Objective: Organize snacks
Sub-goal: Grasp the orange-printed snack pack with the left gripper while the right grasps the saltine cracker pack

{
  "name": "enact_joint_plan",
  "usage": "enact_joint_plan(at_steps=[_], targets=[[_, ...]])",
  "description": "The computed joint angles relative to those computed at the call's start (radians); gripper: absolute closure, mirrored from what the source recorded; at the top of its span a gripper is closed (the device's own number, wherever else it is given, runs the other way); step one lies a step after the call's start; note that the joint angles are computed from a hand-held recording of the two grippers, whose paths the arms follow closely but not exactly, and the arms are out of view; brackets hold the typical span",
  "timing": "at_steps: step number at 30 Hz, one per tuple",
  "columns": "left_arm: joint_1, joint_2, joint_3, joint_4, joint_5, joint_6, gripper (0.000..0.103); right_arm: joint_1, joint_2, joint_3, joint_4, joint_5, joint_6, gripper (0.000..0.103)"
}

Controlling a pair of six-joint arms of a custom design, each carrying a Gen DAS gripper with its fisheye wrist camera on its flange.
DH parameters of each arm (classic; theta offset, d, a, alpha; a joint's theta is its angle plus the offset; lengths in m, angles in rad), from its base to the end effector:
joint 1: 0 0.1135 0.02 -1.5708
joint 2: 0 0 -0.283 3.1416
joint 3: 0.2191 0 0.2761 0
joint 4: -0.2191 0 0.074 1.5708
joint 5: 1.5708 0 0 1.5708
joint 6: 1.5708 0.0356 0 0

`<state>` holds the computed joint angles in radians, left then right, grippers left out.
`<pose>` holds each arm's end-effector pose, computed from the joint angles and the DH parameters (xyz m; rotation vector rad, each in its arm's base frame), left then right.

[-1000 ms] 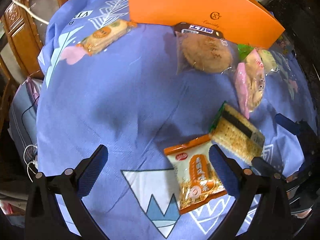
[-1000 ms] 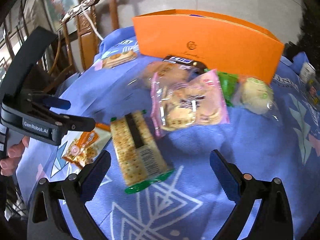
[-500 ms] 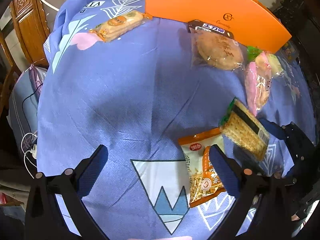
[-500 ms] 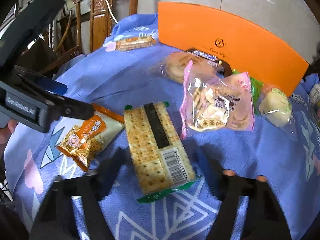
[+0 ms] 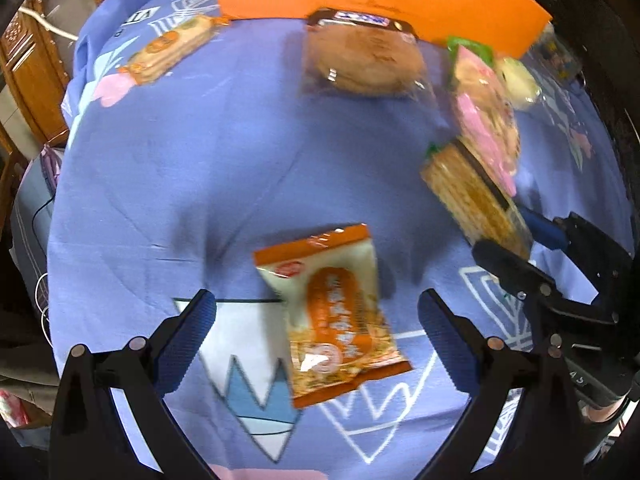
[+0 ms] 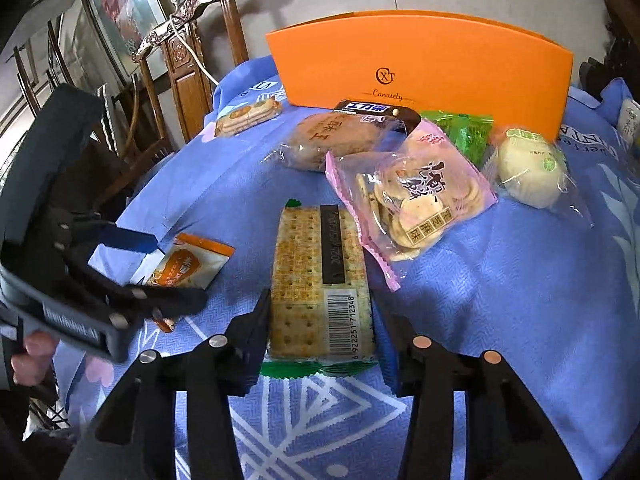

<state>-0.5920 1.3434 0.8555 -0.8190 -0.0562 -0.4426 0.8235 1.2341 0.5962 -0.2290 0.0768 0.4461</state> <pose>0.2094 -0.1384 0.2101 0.2044 2.8750 -0.1188 0.1717 0.1812 0.1849 -0.4328 2.4539 0.4655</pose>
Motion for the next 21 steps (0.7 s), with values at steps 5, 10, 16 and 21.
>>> enact_joint_plan(at_steps=[5, 10, 16, 21], targets=[[-0.044, 0.019, -0.005, 0.022, -0.032, -0.064, 0.004, -0.006, -0.015, -0.01, 0.003, -0.015, 0.005, 0.056], [-0.07, -0.021, -0.021, 0.015, -0.098, -0.066, 0.048, 0.012, -0.011, -0.005, -0.008, 0.013, 0.001, 0.056], [-0.037, -0.075, -0.056, 0.016, -0.086, -0.03, 0.064, 0.102, 0.049, 0.05, -0.068, 0.16, 0.004, 0.056], [0.029, -0.146, -0.079, 0.003, -0.025, 0.0, 0.066, 0.062, 0.007, 0.035, -0.064, 0.066, 0.035, 0.056]])
